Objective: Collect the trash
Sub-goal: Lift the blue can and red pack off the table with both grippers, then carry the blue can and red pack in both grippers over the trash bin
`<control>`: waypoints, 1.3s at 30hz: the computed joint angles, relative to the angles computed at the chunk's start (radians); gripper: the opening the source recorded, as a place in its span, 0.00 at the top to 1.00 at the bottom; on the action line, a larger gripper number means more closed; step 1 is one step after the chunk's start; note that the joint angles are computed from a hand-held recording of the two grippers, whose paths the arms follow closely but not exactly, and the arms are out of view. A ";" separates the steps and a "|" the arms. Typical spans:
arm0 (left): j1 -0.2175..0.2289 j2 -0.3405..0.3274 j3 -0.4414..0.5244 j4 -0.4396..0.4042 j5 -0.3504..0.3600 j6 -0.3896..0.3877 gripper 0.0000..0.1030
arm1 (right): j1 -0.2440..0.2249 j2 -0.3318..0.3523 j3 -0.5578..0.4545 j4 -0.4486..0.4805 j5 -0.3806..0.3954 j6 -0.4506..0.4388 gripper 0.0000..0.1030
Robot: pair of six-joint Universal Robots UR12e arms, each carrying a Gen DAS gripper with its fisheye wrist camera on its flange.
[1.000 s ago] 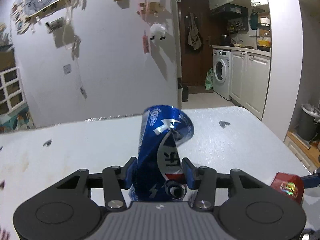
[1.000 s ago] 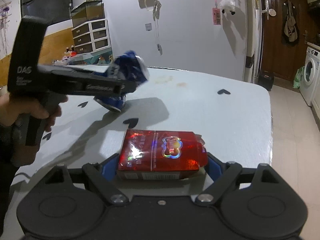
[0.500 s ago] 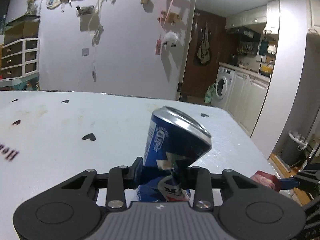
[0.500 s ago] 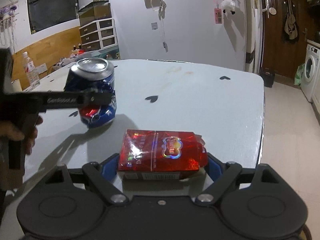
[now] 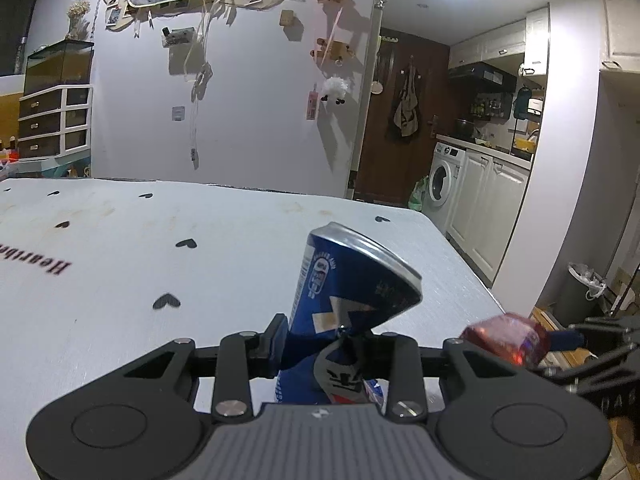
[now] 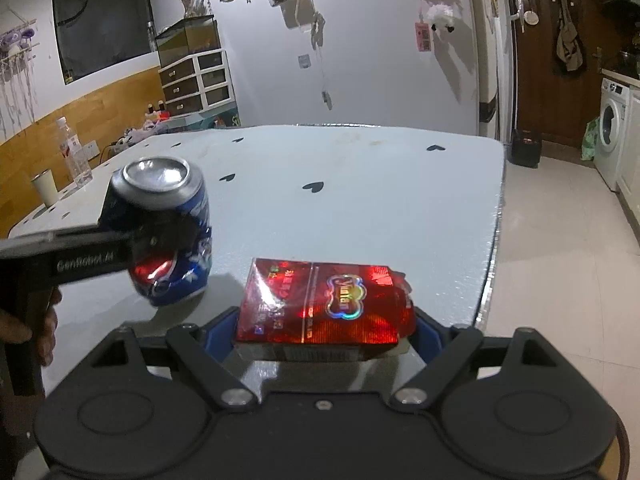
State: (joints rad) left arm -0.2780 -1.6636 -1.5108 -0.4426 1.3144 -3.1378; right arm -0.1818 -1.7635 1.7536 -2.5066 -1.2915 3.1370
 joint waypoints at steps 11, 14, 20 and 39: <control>-0.023 0.067 -0.067 -0.029 0.057 0.020 0.67 | -0.018 -0.060 0.047 -0.008 0.025 -0.012 0.15; -0.034 0.076 -0.080 -0.011 0.088 0.032 0.68 | -0.021 -0.072 0.057 -0.006 0.038 -0.017 0.15; -0.048 0.088 -0.089 0.005 0.103 0.021 0.70 | -0.026 -0.091 0.069 -0.007 0.048 -0.025 0.15; -0.144 0.072 -0.057 0.048 0.133 0.024 0.70 | -0.136 -0.200 0.125 -0.028 0.052 -0.021 0.15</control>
